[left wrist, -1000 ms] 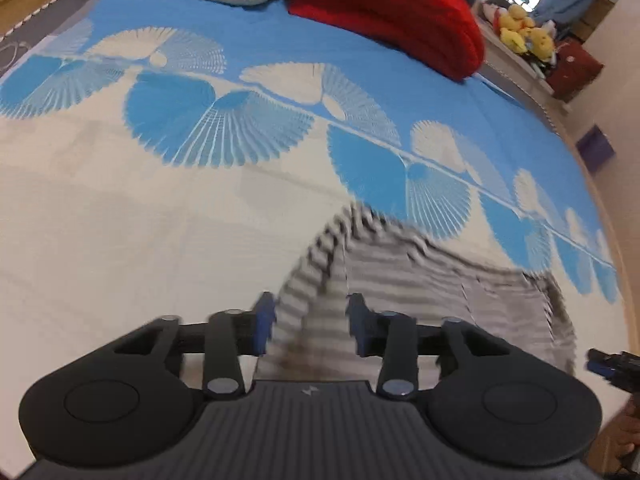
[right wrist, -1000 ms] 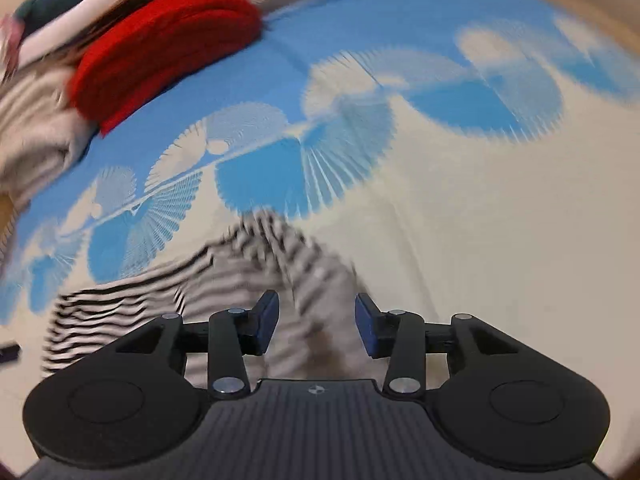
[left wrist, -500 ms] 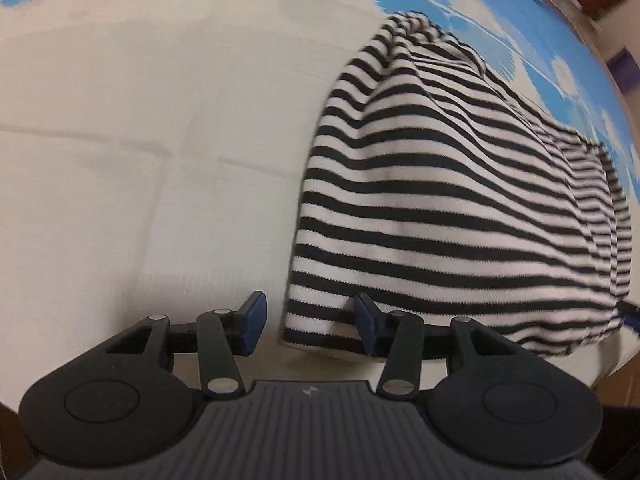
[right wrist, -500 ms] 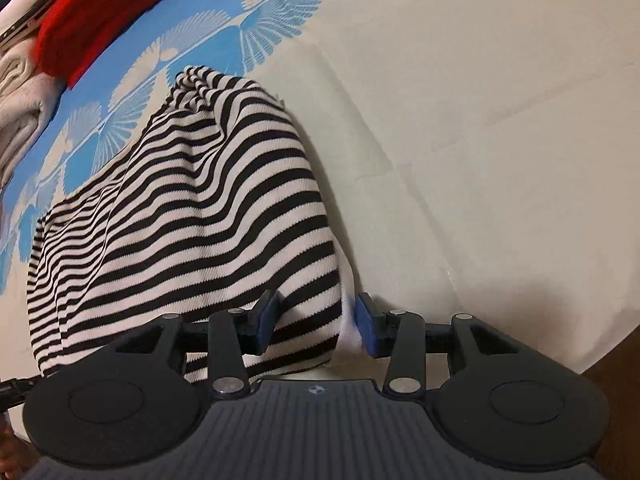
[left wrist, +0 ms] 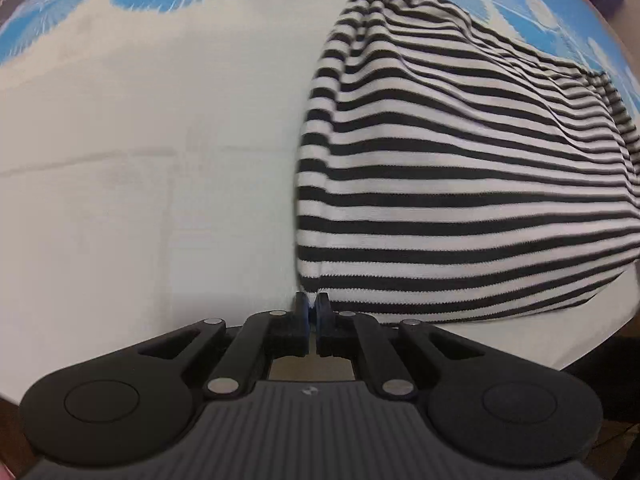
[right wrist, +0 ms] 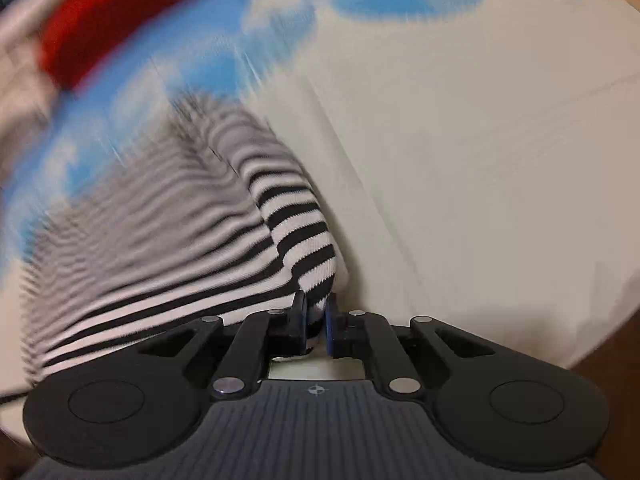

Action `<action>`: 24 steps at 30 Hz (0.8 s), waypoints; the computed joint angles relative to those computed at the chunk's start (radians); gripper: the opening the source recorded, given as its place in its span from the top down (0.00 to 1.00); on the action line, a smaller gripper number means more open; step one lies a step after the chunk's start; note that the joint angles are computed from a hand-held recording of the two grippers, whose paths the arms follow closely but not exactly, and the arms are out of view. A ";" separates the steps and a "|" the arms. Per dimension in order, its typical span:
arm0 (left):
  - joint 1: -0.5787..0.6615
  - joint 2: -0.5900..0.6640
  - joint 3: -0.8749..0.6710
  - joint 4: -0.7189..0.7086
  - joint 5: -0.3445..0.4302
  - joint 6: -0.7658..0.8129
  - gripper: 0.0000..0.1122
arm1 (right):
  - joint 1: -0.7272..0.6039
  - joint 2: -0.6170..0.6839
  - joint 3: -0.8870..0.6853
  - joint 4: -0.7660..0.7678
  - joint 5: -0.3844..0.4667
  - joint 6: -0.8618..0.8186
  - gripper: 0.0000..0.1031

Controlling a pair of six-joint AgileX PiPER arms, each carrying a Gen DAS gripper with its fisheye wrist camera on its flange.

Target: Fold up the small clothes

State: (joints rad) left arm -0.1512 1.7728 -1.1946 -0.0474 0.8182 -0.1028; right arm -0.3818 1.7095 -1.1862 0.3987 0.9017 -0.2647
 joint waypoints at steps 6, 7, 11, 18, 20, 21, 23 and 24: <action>-0.041 -0.131 0.064 -0.115 -0.194 0.085 0.79 | -0.013 -0.120 0.076 0.094 -0.146 -0.095 0.79; -0.038 -0.118 0.053 -0.214 -0.182 0.163 0.77 | -0.026 -0.134 0.086 0.170 -0.147 -0.182 0.79; -0.088 0.008 -0.053 -0.245 -0.075 0.205 0.66 | -0.021 -0.076 0.062 0.333 0.014 -0.415 0.79; -0.137 0.049 -0.127 -0.040 -0.013 -0.091 0.51 | 0.179 -0.017 0.048 -0.042 -0.015 -0.217 0.80; -0.129 -0.004 -0.084 -0.042 -0.058 -0.112 0.51 | 0.158 -0.054 0.066 0.026 -0.040 -0.271 0.80; -0.119 -0.029 -0.063 -0.061 -0.076 -0.109 0.51 | 0.139 -0.072 0.074 0.094 -0.040 -0.327 0.78; -0.094 -0.054 -0.045 -0.095 -0.106 -0.105 0.52 | 0.124 -0.083 0.069 0.192 -0.034 -0.401 0.74; -0.083 -0.066 -0.032 -0.111 -0.119 -0.110 0.53 | 0.134 -0.071 0.057 0.194 -0.044 -0.401 0.69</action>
State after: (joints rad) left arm -0.2346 1.7067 -1.2265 -0.1580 0.6989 -0.2126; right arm -0.2477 1.6382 -1.1292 0.5926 0.8581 -0.6656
